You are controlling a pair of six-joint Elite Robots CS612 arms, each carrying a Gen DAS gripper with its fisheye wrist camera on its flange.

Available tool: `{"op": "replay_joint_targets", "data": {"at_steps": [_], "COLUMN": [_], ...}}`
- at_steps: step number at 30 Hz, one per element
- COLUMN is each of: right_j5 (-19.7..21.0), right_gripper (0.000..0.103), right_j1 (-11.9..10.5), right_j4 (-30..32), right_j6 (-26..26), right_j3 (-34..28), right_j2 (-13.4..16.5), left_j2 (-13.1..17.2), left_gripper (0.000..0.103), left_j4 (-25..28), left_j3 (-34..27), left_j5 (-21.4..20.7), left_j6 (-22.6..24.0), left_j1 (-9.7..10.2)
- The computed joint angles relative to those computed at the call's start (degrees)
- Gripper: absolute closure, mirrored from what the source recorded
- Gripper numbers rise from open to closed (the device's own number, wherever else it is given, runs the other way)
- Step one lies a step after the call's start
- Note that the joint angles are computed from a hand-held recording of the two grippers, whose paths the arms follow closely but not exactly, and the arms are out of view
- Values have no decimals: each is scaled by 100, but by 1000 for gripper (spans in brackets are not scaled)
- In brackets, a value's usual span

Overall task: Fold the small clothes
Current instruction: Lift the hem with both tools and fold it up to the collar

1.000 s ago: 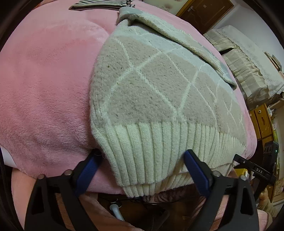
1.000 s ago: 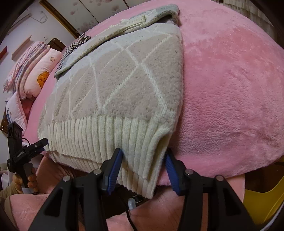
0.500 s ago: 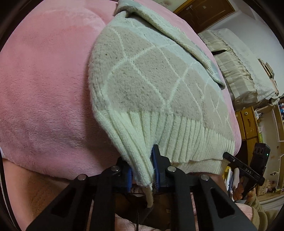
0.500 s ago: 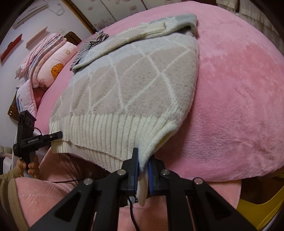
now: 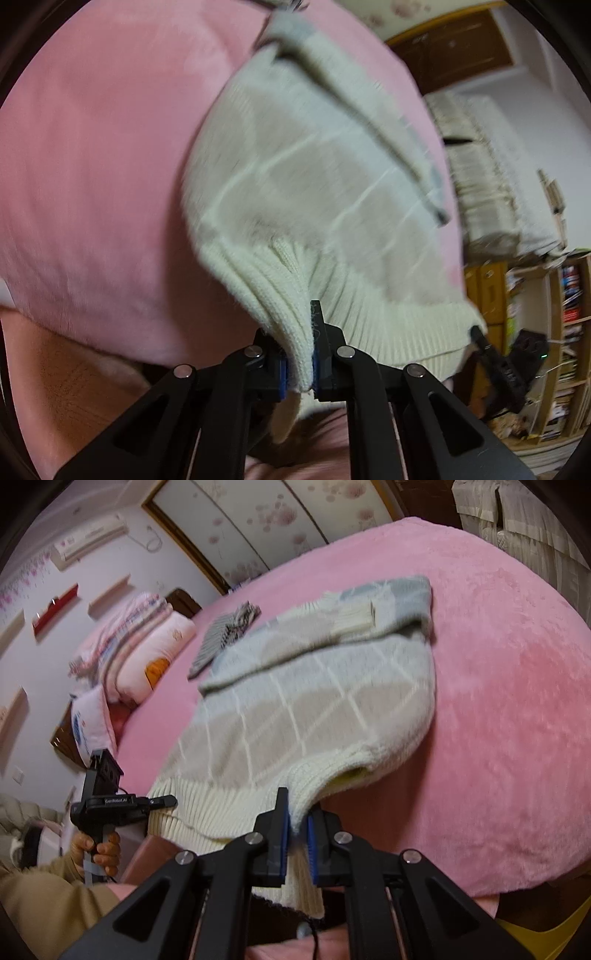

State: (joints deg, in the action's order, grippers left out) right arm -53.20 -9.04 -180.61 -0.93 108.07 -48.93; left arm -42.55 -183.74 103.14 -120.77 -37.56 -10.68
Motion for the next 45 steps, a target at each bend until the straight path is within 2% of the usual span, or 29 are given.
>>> {"op": "replay_joint_targets", "data": {"at_steps": [4, 8, 11, 14, 17, 23, 29, 32, 35, 36, 38, 40, 41, 43, 45], "right_j5": [368, 552, 524, 316, 85, -347, -906, -1204, -1170, -1081, -813, -705, -734, -717, -630], "right_gripper": [96, 96, 96, 96, 96, 96, 96, 95, 91, 88, 82, 71, 67, 56, 55], "right_j1": [-96, -121, -113, -55, 3, 131, 267, 314, 310, 297, 256, 223, 216, 175, 122], "right_j4": [-353, -609, -736, -720, -556, 32, 1099, 1722, 2456, 2644, 2753, 2622, 2518, 2190, 1888], "right_j6": [551, 1011, 1297, 1481, 1579, 1920, 1924, 1918, 2057, 2093, 2189, 2224, 2242, 2377, 2530], "right_j3": [-223, -612, -1028, -1598, -2146, -3508, -4793, -5354, -5761, -5834, -5850, -5721, -5620, -5431, -5298], "right_j2": [70, 208, 363, 583, 822, 1528, 2229, 2541, 2740, 2769, 2773, 2696, 2636, 2530, 2463], "left_j2": [-51, -14, 118, 318, 629, 1359, 2093, 2449, 2639, 2688, 2678, 2593, 2510, 2415, 2330], "left_gripper": [96, 96, 96, 96, 96, 96, 96, 94, 84, 77, 58, 32, 28, 26, 26], "left_j4": [-550, -599, -445, -281, 119, 1040, 1800, 2417, 2969, 3025, 2907, 2783, 2670, 2519, 2429], "left_j3": [-223, -668, -1223, -1771, -2537, -3950, -5132, -5718, -6069, -6157, -6133, -6018, -5902, -5772, -5651], "left_j5": [56, 166, 322, 431, 625, 879, 1170, 1331, 1263, 1122, 934, 1018, 1198, 1291, 1323], "left_j6": [-342, -417, -353, -339, -194, -76, -66, -9, 140, 137, 190, 276, 353, 442, 552], "left_j1": [-6, -5, 7, 50, 65, 80, 79, 69, 65, 82, 99, 89, 73, 75, 88]}}
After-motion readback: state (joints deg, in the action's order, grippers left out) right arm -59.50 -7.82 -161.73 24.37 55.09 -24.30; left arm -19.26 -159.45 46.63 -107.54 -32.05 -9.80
